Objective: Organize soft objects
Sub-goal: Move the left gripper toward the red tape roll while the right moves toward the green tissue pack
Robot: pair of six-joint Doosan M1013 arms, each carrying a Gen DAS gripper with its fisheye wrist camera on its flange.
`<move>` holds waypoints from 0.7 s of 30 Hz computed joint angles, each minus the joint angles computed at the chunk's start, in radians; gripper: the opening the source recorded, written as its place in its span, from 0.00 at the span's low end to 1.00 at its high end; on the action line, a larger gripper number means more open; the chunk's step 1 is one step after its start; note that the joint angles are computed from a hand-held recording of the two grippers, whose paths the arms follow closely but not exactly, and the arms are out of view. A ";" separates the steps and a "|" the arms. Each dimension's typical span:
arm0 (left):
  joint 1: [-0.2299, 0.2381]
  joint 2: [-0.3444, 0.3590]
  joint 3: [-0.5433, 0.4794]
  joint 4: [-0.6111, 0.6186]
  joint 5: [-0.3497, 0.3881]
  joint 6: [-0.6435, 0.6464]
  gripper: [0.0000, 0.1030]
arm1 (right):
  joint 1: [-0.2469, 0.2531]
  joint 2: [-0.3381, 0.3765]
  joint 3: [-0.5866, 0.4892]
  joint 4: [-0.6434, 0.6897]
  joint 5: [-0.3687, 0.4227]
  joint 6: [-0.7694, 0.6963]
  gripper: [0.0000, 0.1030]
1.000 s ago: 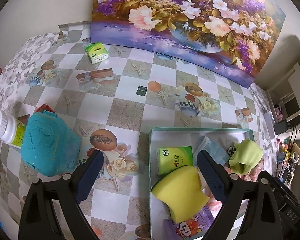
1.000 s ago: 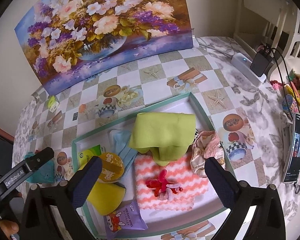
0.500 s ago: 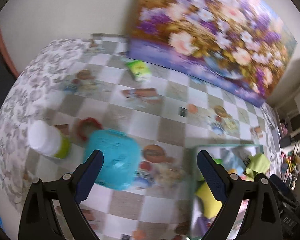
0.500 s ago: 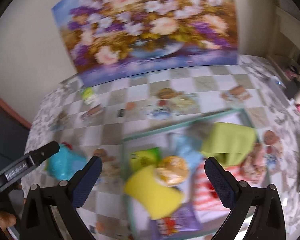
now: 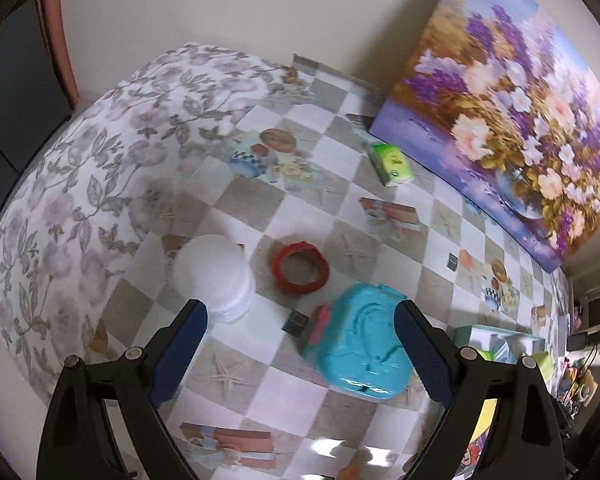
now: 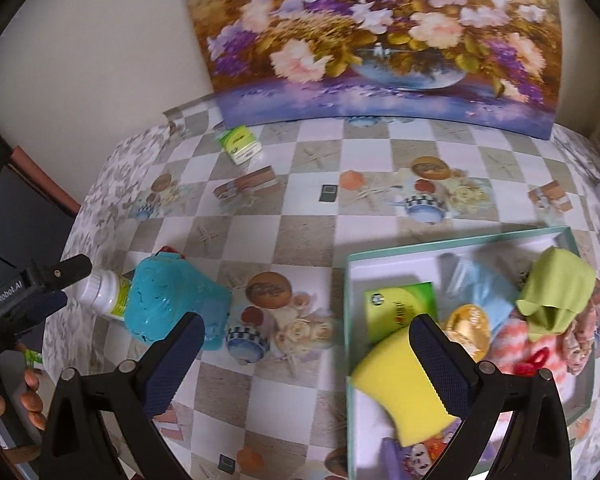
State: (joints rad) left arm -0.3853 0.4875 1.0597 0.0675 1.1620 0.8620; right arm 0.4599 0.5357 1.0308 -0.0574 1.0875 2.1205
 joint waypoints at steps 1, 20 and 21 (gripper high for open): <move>0.005 0.000 0.003 -0.007 -0.001 -0.002 0.92 | 0.002 0.005 -0.006 -0.001 0.004 -0.002 1.00; 0.063 0.120 -0.177 -0.137 0.152 0.248 0.92 | 0.009 0.107 -0.164 0.027 0.075 -0.067 1.00; 0.059 0.137 -0.205 -0.119 0.184 0.263 0.92 | 0.006 0.116 -0.179 0.041 0.082 -0.074 1.00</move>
